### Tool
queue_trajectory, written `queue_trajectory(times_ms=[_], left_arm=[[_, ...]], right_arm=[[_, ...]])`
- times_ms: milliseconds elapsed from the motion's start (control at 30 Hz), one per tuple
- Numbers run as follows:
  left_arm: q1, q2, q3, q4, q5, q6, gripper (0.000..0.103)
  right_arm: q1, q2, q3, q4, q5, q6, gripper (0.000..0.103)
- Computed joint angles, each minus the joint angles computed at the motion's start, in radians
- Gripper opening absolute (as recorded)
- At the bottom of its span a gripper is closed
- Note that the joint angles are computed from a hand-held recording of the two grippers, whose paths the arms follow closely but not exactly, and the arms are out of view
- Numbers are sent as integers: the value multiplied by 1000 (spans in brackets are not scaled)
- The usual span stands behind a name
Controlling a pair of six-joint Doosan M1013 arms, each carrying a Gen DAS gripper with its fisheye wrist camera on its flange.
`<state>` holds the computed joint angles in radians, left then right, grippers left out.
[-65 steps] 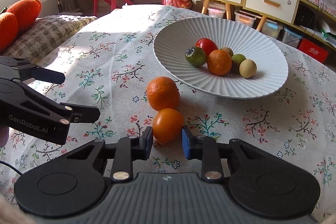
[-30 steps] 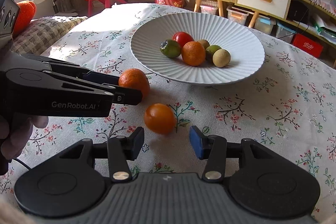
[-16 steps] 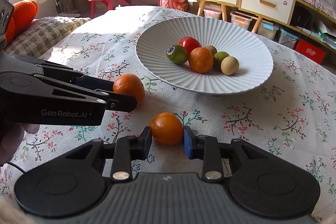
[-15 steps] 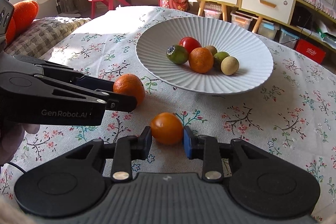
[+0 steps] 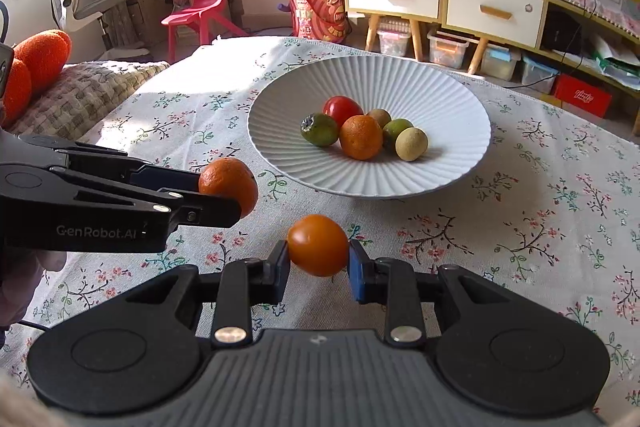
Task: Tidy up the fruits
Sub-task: 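Carry orange with left tool while right tool carries tangerine to bowl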
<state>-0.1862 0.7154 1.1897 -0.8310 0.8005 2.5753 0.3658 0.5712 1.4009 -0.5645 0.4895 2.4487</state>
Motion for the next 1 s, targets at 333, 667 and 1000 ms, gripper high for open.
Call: queue_trajectory(times_ms=[333, 667, 1000], left_arm=[[-12, 8, -25, -43, -3, 5, 21], [-34, 40, -77, -15, 5, -46, 21], [-46, 62, -104, 19, 0, -91, 21]], right_arm=[[-20, 3, -18, -112, 14, 135, 27], [-43, 28, -55, -115, 25, 134, 28], [-61, 46, -81, -6, 36, 49, 28]])
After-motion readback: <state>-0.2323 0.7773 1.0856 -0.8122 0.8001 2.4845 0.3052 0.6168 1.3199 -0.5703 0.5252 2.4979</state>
